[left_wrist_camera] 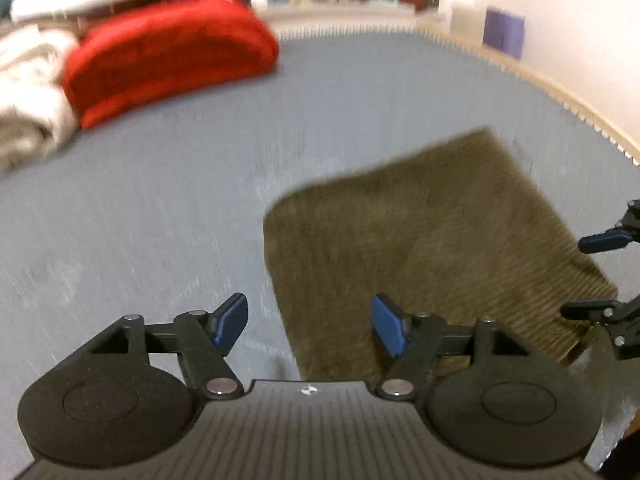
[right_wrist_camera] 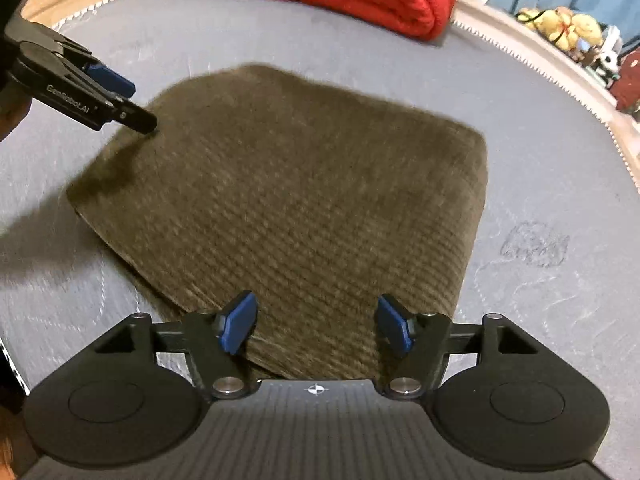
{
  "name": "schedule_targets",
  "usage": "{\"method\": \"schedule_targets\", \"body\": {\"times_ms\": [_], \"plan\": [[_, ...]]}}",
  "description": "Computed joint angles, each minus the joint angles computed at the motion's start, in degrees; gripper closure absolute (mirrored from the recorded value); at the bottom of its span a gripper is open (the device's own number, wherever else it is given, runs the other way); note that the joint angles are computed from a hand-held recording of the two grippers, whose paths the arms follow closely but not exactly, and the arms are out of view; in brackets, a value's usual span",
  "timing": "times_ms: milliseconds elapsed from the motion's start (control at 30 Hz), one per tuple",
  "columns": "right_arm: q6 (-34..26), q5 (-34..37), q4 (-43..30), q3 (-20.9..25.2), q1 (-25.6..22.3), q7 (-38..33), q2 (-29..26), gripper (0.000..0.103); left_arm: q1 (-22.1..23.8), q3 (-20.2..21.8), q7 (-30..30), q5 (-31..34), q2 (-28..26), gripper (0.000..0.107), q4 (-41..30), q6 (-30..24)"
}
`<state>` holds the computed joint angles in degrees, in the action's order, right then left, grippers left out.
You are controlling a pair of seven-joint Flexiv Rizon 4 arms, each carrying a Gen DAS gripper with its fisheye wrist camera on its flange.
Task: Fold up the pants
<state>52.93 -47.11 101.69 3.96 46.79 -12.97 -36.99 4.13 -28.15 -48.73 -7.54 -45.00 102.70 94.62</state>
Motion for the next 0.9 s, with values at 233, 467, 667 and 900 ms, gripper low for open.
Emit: {"method": "schedule_targets", "body": {"times_ms": [233,467,667,900], "plan": [[-11.2,-10.4,-0.3,-4.0,5.6,16.1,4.0,0.004,2.0,-2.6,-8.7,2.7,3.8,0.006,6.2,18.9],[-17.7,-11.0,-0.1,-0.7,5.0,40.4,9.8,0.001,3.3,-1.8,-21.2,0.6,13.9,0.004,15.4,11.8],[-26.4,-13.4,-0.4,2.1,8.0,51.0,5.1,0.001,-0.6,3.8,-24.7,0.6,16.2,0.004,18.7,2.3],[-21.7,-8.4,-2.3,3.0,6.3,45.2,1.9,0.001,-0.4,3.9,-24.1,1.6,13.4,0.004,17.4,3.4]]}}
